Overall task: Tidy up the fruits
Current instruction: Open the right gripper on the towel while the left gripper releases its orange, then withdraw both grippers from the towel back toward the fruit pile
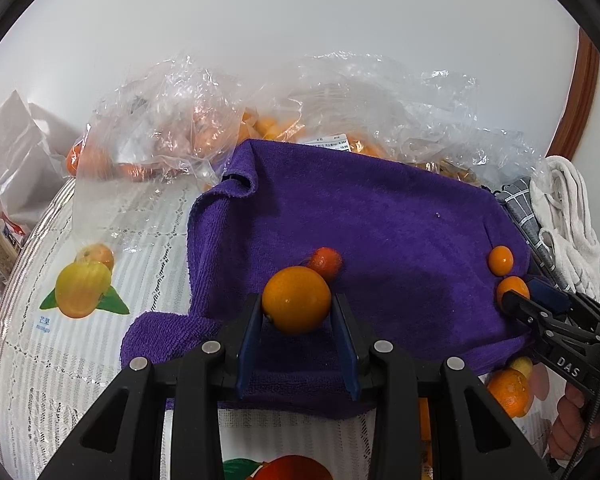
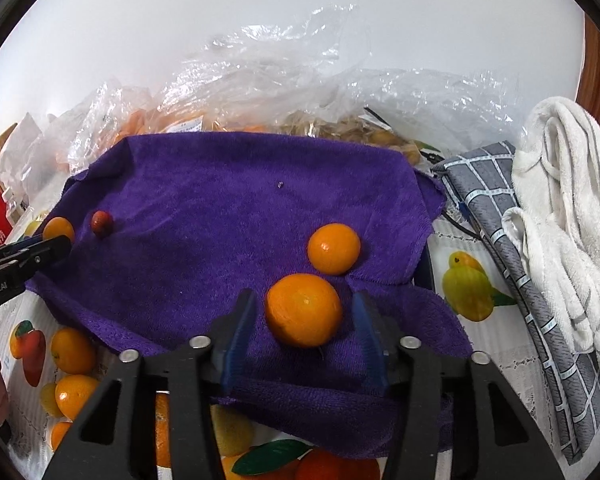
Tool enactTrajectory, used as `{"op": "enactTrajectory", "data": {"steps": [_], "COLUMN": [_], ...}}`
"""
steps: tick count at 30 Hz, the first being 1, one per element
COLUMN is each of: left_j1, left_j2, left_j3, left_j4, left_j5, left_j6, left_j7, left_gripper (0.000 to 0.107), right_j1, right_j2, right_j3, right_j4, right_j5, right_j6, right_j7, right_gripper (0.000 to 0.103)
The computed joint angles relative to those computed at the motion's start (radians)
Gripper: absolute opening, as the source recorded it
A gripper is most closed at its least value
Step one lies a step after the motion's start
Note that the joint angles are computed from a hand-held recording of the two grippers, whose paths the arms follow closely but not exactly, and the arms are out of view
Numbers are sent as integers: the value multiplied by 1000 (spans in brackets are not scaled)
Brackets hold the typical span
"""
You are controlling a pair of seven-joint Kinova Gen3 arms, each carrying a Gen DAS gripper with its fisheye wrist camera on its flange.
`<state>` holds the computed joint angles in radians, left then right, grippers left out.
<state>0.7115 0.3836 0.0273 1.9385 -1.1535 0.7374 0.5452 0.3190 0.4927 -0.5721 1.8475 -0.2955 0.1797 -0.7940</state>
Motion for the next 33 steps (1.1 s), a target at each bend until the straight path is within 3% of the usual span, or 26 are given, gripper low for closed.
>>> {"op": "enactTrajectory", "data": {"steps": [4,6,8,16,20,28,33], "left_j1": [-3,-3,5,36,61,65,106], "left_j2": [-4,-12,-18,-29,-41,-94,-83], "left_j3": [1,-2,-6,23,45,132,160], "left_j4": [0,9,20,26,18,56,84], "left_j5": [4,-9,-34,-99,-109,-24,50], "left_j6": [-5,-20,-22,86,182,227,263], "left_j7": [-3,15,48,147,174,178,182], "left_gripper": [35,49,55,56,56,56,56], "right_j1": [50,70,94,141,211,368,434], "right_j2": [-6,-14,-21,-64,-95,-129,-137], "right_j3": [-55,-81,-111,-167,-219,-294,-332], "right_j4": [16,35,59,91,91,102,158], "right_j5": [-14,-14,-3,58,73,-49,-122], "right_j6": [-13,-37,-73,-115,-74,54,40], "right_j7": [23,30,25,-86,-124,-8,99], "right_gripper": [67,70,72,72,72,72,72]}}
